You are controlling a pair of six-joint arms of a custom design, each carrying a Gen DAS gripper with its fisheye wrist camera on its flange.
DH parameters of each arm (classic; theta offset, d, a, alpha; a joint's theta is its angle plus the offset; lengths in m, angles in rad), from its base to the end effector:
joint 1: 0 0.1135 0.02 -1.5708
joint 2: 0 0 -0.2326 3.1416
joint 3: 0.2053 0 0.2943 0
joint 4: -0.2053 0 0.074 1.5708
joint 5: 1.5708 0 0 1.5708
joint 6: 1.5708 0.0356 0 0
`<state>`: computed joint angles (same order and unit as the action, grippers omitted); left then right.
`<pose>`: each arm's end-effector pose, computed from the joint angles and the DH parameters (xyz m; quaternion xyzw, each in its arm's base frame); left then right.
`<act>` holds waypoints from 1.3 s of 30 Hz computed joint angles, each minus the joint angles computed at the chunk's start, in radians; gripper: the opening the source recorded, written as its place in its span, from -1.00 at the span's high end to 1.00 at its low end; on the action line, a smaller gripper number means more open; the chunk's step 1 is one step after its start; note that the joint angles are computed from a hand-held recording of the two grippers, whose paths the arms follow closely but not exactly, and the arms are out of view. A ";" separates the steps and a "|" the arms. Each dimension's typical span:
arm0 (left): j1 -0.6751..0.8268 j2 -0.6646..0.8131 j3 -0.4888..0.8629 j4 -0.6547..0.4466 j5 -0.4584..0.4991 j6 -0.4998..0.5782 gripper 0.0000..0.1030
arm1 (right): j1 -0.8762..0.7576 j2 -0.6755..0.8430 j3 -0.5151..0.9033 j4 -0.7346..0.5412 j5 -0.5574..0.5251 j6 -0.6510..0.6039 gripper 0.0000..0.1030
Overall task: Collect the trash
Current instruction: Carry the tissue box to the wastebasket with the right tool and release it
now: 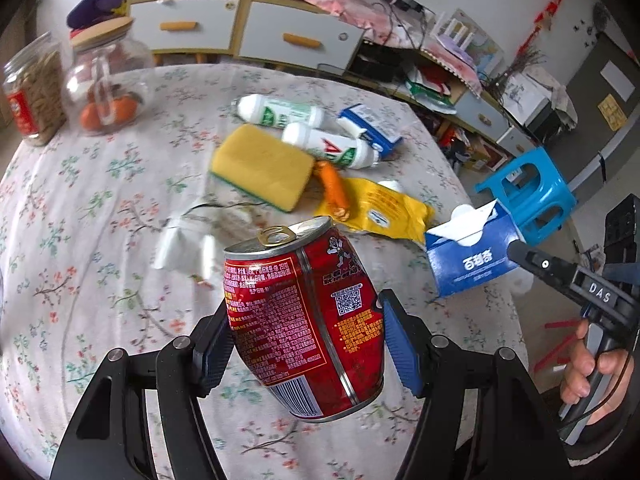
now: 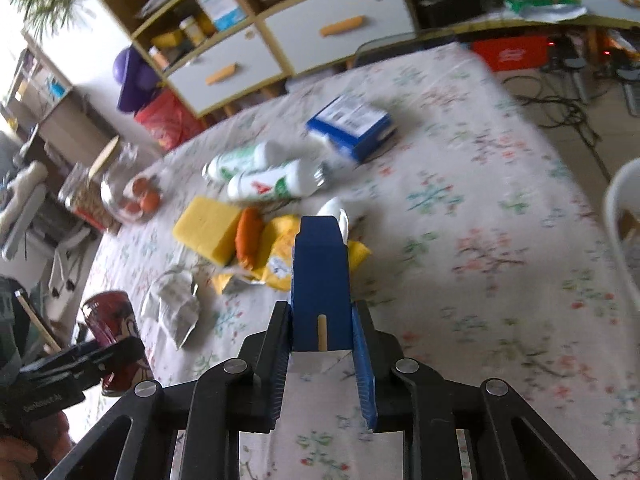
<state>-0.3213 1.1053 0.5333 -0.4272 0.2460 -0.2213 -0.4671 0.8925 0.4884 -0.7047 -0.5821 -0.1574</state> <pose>0.2336 -0.0869 0.1246 0.0821 0.9493 -0.1884 0.2380 0.1952 -0.0765 0.1436 0.0789 0.9315 0.1985 0.2945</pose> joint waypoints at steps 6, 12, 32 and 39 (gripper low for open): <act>-0.106 0.045 0.039 0.029 -0.038 -0.052 -0.36 | -0.173 0.027 0.055 -0.092 -0.083 -0.118 0.49; -0.222 0.108 0.095 0.059 -0.080 -0.096 -0.36 | -0.343 0.077 0.116 -0.182 -0.154 -0.244 0.49; -0.537 0.537 0.490 0.077 -0.190 -0.146 -0.36 | -0.704 0.507 0.416 0.010 -0.051 -0.273 0.48; -0.596 0.740 0.690 0.075 -0.181 -0.150 -0.36 | -0.736 0.626 0.494 0.071 0.011 -0.240 0.36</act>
